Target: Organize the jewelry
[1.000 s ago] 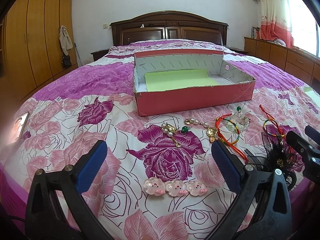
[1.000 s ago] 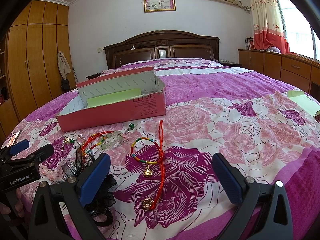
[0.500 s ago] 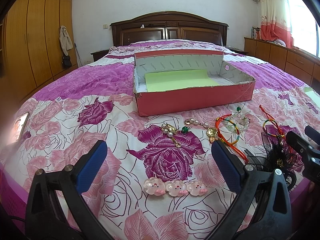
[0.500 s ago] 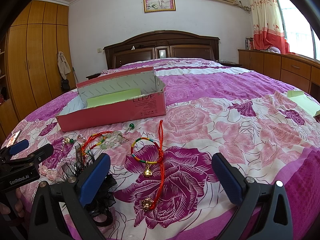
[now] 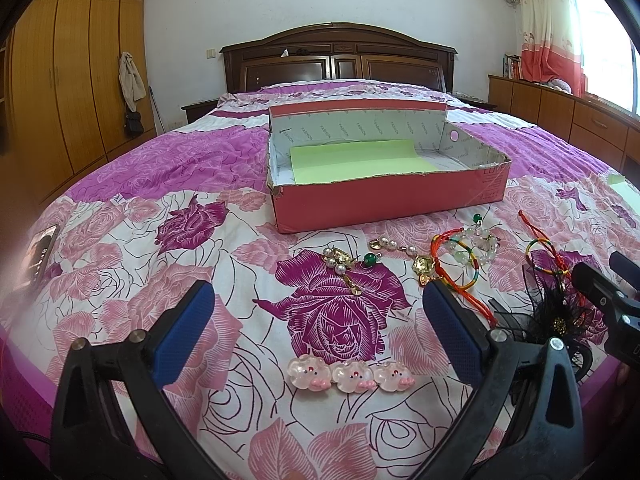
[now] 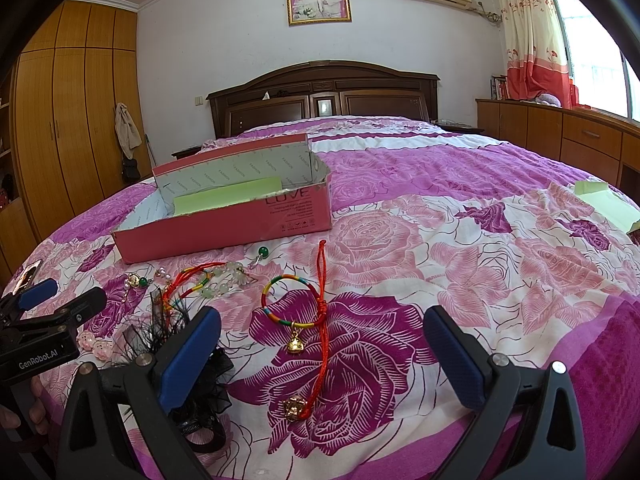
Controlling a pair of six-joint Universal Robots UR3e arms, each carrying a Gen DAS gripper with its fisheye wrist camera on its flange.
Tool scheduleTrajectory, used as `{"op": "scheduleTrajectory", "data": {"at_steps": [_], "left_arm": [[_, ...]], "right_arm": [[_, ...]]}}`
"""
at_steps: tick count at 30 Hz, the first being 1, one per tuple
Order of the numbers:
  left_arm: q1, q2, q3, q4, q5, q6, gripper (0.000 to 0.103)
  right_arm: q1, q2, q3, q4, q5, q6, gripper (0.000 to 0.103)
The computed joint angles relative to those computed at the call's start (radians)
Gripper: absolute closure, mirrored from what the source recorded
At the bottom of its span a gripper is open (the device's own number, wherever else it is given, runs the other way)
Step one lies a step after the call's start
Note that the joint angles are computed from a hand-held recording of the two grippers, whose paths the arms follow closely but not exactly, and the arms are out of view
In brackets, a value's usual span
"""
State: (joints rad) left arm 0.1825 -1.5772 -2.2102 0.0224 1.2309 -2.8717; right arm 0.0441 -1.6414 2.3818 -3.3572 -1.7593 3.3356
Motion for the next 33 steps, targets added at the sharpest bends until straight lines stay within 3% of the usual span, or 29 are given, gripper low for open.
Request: {"op": "scheduleTrajectory", "data": {"at_steps": [23, 33], "left_arm": [[-0.004, 0.001, 0.014, -0.022, -0.002, 0.001, 0.005], [0.021, 0.032, 0.085, -0.19, -0.075, 0.017, 0.006]], "right_arm": [[-0.004, -0.011, -0.003, 0.016, 0.005, 0.004, 0.0], [-0.067, -0.121, -0.027, 0.178, 0.096, 0.028, 0.0]]}}
